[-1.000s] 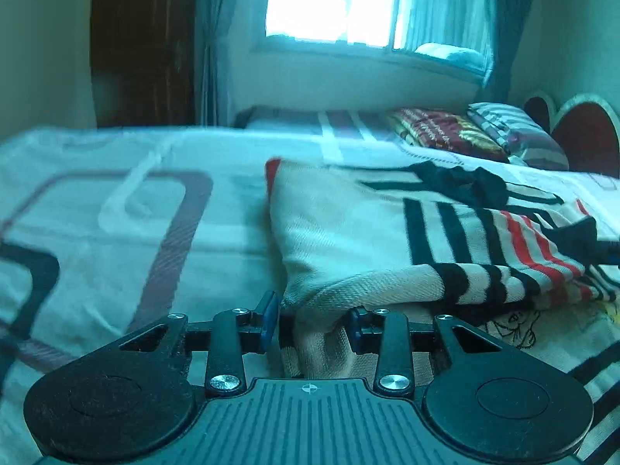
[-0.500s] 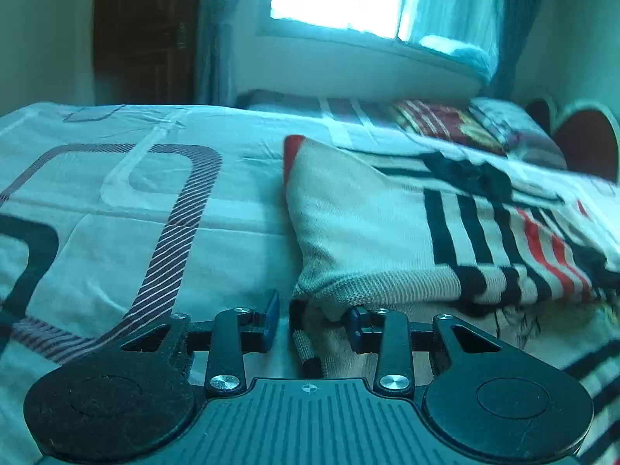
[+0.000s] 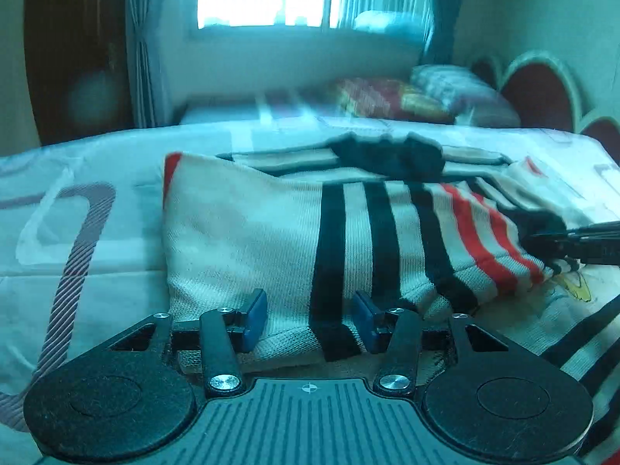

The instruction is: Fold small clothes

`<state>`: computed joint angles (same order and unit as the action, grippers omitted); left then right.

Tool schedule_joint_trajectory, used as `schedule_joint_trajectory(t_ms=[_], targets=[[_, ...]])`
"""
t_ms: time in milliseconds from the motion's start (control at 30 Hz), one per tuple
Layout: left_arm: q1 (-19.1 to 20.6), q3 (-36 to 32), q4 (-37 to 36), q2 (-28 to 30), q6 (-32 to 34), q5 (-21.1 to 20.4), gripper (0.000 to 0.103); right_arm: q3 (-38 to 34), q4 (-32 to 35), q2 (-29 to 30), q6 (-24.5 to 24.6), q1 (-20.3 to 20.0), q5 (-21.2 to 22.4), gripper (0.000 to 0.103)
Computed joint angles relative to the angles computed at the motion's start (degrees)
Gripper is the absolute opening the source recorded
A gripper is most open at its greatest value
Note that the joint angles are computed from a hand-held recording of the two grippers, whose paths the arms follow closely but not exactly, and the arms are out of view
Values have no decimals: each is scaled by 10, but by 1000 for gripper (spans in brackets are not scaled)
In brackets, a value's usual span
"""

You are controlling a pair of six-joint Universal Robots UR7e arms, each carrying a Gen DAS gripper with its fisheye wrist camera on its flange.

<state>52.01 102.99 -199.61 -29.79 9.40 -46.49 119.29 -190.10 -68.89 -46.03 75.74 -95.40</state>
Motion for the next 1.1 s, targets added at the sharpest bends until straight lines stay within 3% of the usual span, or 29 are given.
schedule_joint_trajectory(t_ms=[100,133,167,200,300,333,400,467,567,667,767,800,833,900,1100], targets=[[1,-1,2,-10,-29,-7,50,-4,10,-6,12,10,-14,13],[-2,-7,-2,-12,-29,-7,50,-4,0,-7,17,11,-3,22],[-2,-18,-18,-8,-12,-10,50,-5,-6,-5,16,8,26,23],[-1,-35,-13,-2,-3,-9,50,-6,-6,-2,17,9,42,24],[14,-95,53,16,-2,-8,51,-46,19,38,15,28,36,21],[23,-115,94,23,-18,-4,56,-58,23,54,5,33,28,18],[29,-122,102,29,-14,-11,57,-87,27,90,-8,42,-25,15],[24,-130,135,23,-6,-1,57,-87,32,85,1,40,-15,16],[27,-150,101,30,25,1,57,-85,22,80,6,30,31,20],[38,-183,104,42,37,4,57,-110,30,101,6,33,39,18],[53,-238,132,68,40,20,57,-143,34,135,-5,46,6,17],[60,-253,157,73,27,24,59,-145,29,140,-6,43,11,17],[66,-258,158,75,23,13,67,-145,22,142,-8,41,17,18],[66,-252,162,67,11,10,67,-146,25,140,-4,40,20,18],[31,-155,51,53,-3,17,67,-122,44,114,5,35,51,21]])
